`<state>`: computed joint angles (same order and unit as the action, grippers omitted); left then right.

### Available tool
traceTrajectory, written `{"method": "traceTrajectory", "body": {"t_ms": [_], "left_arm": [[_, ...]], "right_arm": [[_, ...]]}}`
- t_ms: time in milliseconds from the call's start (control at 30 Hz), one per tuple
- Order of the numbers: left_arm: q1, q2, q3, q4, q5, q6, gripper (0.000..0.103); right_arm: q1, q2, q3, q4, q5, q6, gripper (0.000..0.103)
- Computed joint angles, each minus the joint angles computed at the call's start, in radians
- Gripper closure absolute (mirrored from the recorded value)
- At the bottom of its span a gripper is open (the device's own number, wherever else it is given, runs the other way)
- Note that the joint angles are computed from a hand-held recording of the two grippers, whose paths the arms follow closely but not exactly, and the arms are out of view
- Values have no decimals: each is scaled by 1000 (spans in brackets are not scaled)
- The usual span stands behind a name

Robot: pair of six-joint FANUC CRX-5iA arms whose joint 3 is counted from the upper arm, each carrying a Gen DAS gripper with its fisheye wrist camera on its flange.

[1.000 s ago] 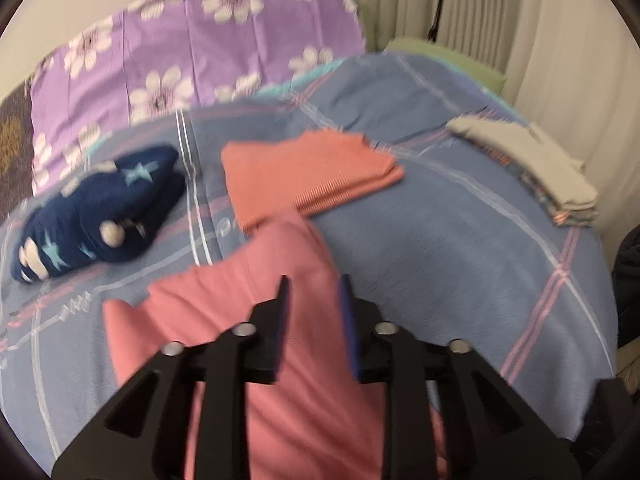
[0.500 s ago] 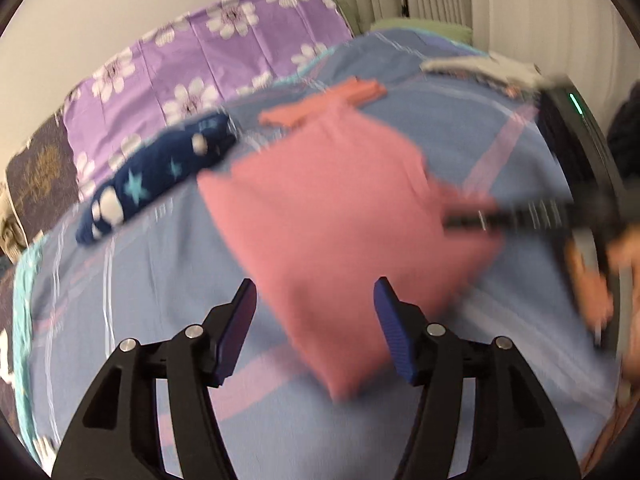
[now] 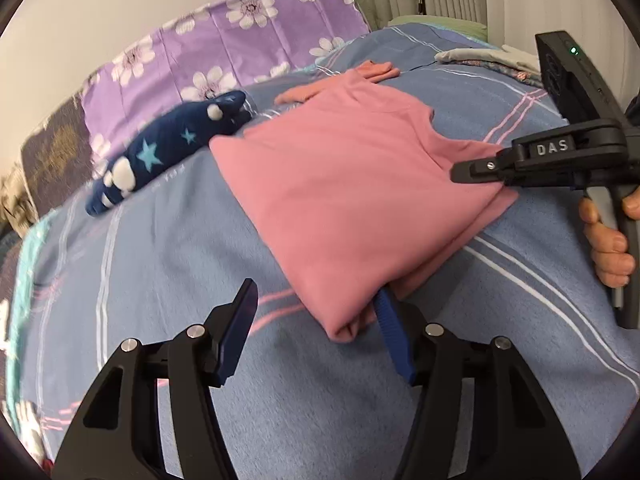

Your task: Fold small clothes

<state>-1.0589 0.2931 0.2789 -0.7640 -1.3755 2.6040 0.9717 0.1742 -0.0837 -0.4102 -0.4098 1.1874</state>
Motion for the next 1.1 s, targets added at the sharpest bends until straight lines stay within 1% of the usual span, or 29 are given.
{"method": "traceTrajectory", "body": {"t_ms": [200,300,333,367,400,500,533,600,633,667,700,733,767,833,933,967,1033,1067,1100], "left_arm": [[-16,55,51,-48,-84,-8,43],[-34,65,63,-67,-142,-10,42],[-38,57,53,-68,-148,-1,42],[-39,52,48,-65,-150,7,42],[-37,39,31,-56,-141,23,42],[-40,31,24,-49,-140,39,43],[-42,31,26,-49,-143,39,45],[-42,24,22,-34,-130,38,54],[-37,12,12,-18,-109,38,55],[-28,-12,-11,9,-66,39,59],[-15,-46,-45,42,-3,41,62],[0,-106,-100,83,101,49,62],[1,-134,-125,89,152,56,63],[-7,-177,-142,71,217,57,63],[1,-189,-137,45,278,45,63],[16,-176,-131,53,290,35,64],[60,-139,-127,110,310,0,64],[86,-121,-130,153,314,-26,64],[110,-100,-132,200,310,-50,64]], "right_arm": [[-5,-6,-3,-25,8,21,95],[12,-41,-58,44,71,-49,94],[18,-51,-76,75,86,-81,94],[32,-61,-106,158,101,-165,94],[35,-62,-116,188,97,-200,94],[20,-65,-106,122,66,-151,95],[24,-70,-114,147,67,-170,95],[42,-78,-134,231,77,-235,95],[55,-83,-154,312,87,-308,95],[65,-89,-169,376,90,-358,94],[71,-95,-180,421,94,-392,94],[77,-104,-190,462,99,-423,94],[80,-110,-196,483,107,-436,93],[88,-125,-215,550,132,-472,92],[101,-126,-213,621,167,-477,92],[103,-123,-205,609,166,-456,92],[101,-102,-151,493,133,-328,92],[95,-83,-113,411,100,-242,92],[91,-64,-87,378,67,-208,92]]}}
